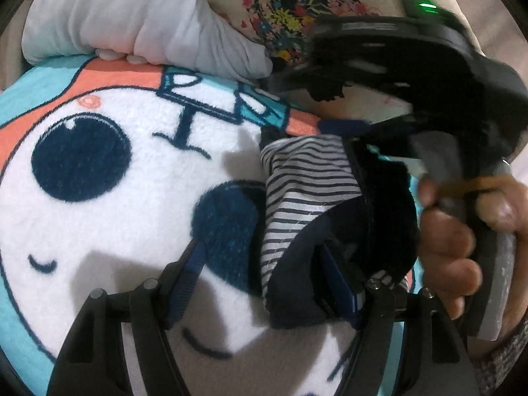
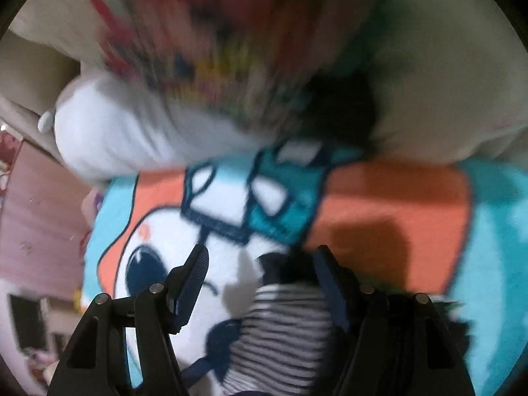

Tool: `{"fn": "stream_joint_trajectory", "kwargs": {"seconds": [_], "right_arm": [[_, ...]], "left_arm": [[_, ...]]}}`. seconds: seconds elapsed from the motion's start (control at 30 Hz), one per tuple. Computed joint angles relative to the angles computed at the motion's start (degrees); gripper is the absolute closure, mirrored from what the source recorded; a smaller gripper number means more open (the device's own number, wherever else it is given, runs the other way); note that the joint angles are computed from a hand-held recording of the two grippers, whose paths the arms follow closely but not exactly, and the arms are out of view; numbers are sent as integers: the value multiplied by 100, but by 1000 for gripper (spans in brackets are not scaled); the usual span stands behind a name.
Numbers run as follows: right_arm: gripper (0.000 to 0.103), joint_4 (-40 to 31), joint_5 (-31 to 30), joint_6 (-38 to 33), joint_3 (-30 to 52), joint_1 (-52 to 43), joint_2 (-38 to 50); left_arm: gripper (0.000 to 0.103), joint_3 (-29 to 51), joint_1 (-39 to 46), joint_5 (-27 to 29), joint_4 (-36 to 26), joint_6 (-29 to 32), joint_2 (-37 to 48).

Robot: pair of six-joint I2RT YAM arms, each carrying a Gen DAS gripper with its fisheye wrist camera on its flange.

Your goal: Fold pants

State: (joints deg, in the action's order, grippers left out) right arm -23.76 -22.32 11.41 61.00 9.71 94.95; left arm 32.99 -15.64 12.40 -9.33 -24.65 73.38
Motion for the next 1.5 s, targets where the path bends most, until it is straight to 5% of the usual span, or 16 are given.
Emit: {"fn": "stream_joint_trajectory", "kwargs": {"seconds": [0.17,0.37,0.5,0.73,1.1,1.5], "right_arm": [[31,455,-218,-230,-1598,-503,-1866],[29,693,-153,17,-3434,-1219,-4230],[28,358,-871,100,-4065,-2135,-5241],[28,-116,-1098,-50,-4285,-2331,-6014],[28,-587,-2196,-1224,-4426,-4313,-5259],[28,42,-1424,-467,-4557,-3221,-5217]], "left_arm": [[31,-171,87,-187,-635,29,-903],[26,-542,-474,-1334,-1185,-249,-2052],[26,-509,-1286,-2355,-1492,-523,-2354],[17,-374,-2330,-3592,-2108,-971,-2903],[17,-599,-986,-2682,-1930,-1000,-2591],[17,-769,-1239,-2906,-1475,-841,-2108]]}}
